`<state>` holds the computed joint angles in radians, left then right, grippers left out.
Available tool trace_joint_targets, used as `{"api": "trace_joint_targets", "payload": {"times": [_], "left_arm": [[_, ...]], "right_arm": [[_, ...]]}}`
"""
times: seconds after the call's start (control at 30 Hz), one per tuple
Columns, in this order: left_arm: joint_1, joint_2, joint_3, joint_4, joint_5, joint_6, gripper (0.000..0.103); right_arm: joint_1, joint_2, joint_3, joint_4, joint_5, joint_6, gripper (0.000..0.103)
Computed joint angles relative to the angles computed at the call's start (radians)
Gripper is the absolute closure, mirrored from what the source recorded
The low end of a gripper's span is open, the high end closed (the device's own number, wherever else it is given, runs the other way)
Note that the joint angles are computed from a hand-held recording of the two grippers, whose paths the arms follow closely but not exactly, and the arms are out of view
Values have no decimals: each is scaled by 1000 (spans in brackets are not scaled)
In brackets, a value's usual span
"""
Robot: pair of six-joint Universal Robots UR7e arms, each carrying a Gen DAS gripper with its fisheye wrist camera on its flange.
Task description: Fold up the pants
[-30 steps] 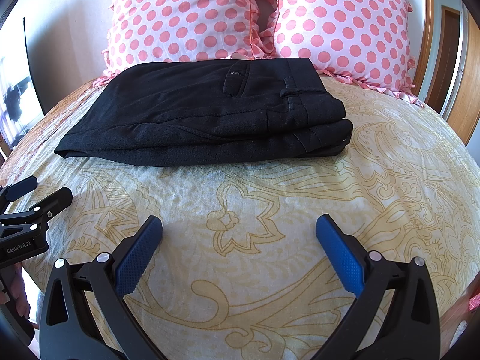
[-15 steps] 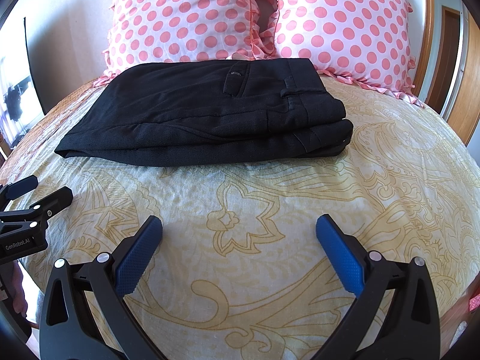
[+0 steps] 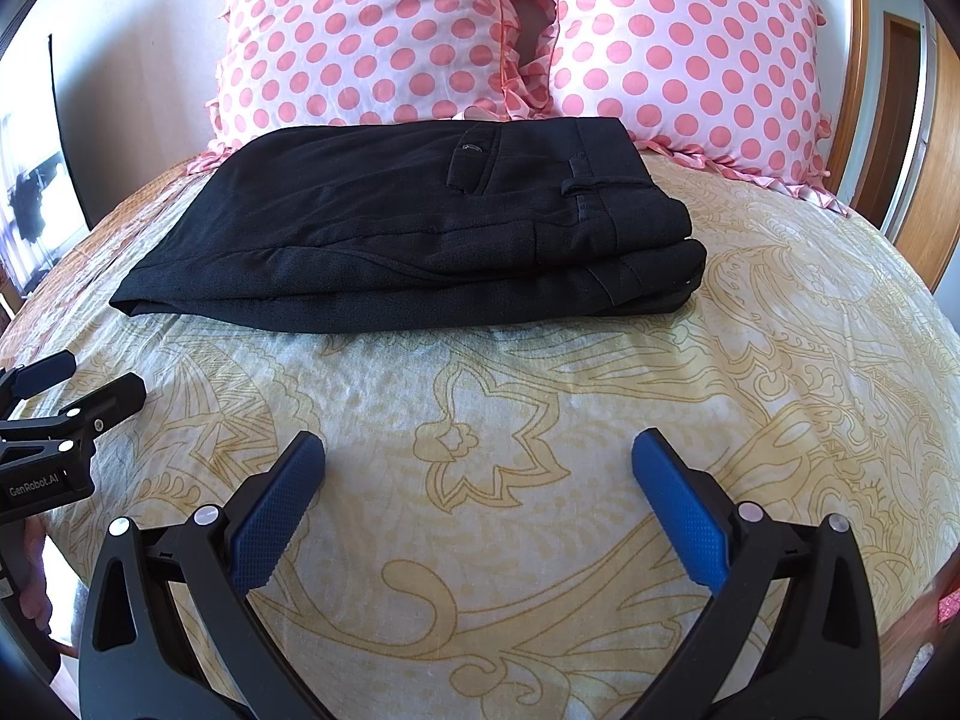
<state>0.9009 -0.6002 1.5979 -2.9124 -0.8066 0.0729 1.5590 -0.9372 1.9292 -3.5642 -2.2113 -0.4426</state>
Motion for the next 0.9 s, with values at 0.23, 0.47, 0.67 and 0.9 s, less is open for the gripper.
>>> {"api": "trace_joint_targets", "payload": {"times": [0.23,0.47,0.67,0.9], "left_arm": [[-2,0,-1,5,2,-6,2],[-1,0,-1,6,1,-4,2],[-1,0,5,-11,-1,9,2],[0,-4,17,-31,-6,22,2]], "right_arm": [[0,0,0,-1,-1,0,1],[0,1,0,-2,0,0,1],[0,1,0,-3,0,-1,1],[0,2,0,-4,0,-1,1]]}}
